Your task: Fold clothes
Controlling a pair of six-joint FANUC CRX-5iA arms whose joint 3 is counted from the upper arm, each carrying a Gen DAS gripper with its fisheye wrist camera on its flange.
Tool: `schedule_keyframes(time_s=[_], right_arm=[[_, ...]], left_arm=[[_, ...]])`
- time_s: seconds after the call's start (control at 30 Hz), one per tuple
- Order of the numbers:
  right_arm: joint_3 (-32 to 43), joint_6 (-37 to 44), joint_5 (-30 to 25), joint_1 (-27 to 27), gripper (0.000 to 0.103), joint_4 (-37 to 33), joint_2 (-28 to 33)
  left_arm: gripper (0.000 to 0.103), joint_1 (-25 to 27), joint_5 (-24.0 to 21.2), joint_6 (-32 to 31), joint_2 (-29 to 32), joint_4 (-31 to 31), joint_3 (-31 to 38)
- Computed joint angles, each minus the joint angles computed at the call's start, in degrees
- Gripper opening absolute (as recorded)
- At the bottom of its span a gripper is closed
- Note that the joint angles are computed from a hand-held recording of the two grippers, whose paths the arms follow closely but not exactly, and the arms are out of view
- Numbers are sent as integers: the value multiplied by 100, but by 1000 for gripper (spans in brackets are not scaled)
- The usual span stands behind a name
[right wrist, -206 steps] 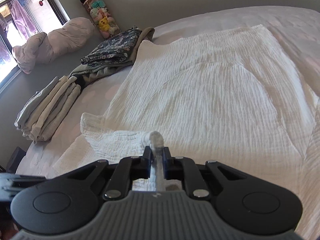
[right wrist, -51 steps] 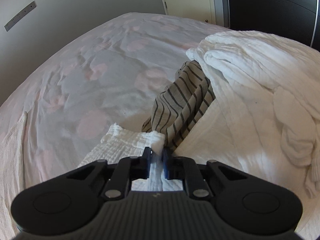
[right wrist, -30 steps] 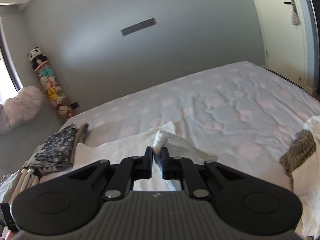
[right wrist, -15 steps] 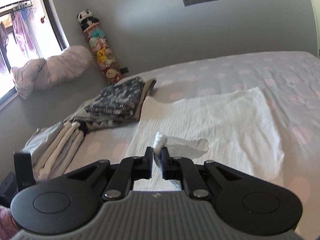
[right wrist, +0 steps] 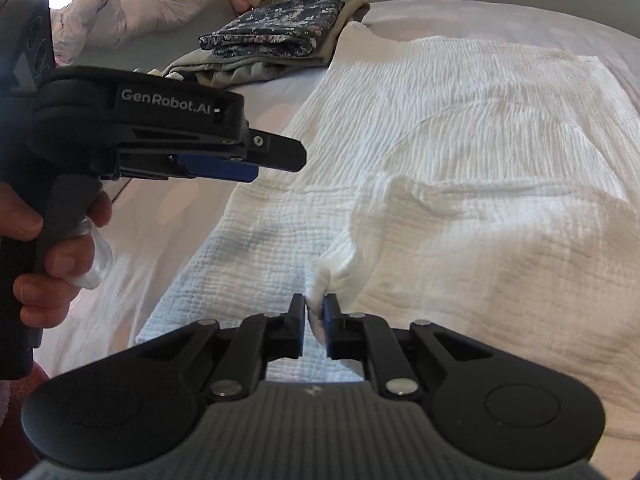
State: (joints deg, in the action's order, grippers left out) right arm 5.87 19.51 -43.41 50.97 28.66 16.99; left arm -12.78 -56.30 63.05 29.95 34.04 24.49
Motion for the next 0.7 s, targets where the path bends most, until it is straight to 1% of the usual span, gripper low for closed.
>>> schedule_keyframes(time_s=[0.07, 0.13, 0.17, 0.23, 0.27, 0.33, 0.43, 0.57, 0.63, 0.7], right_arm=[[-127, 44, 130, -20, 21, -67, -108], [-237, 159, 136, -5, 26, -88, -248], [-325, 207, 146, 0, 32, -60, -347], [-553, 239, 155, 8, 35, 80, -579], [-681, 170, 71, 7, 35, 218, -703], [-891, -16, -224, -24, 35, 472, -930], [-1074, -427, -889, -189, 35, 701, -1190], [-1019, -856, -1876, -698, 35, 776, -1278], [-976, -843, -1942, -1072, 35, 548, -1297], [-866, -678, -1886, -1431, 35, 229, -1256]], left_arm=[[45, -47, -2, -41, 34, -18, 10], [45, -109, 80, -76, 53, -36, -6], [45, -144, 151, -76, 61, -68, -8], [46, -220, 258, -3, 114, -174, 58], [46, -253, 278, 59, 154, -227, 111], [46, -308, 240, 224, 250, -312, 241], [45, -389, 77, 445, 404, -409, 451], [44, -543, -58, 599, 502, -892, 696], [44, -586, -104, 621, 527, -1057, 761], [43, -618, -140, 638, 556, -1163, 813]])
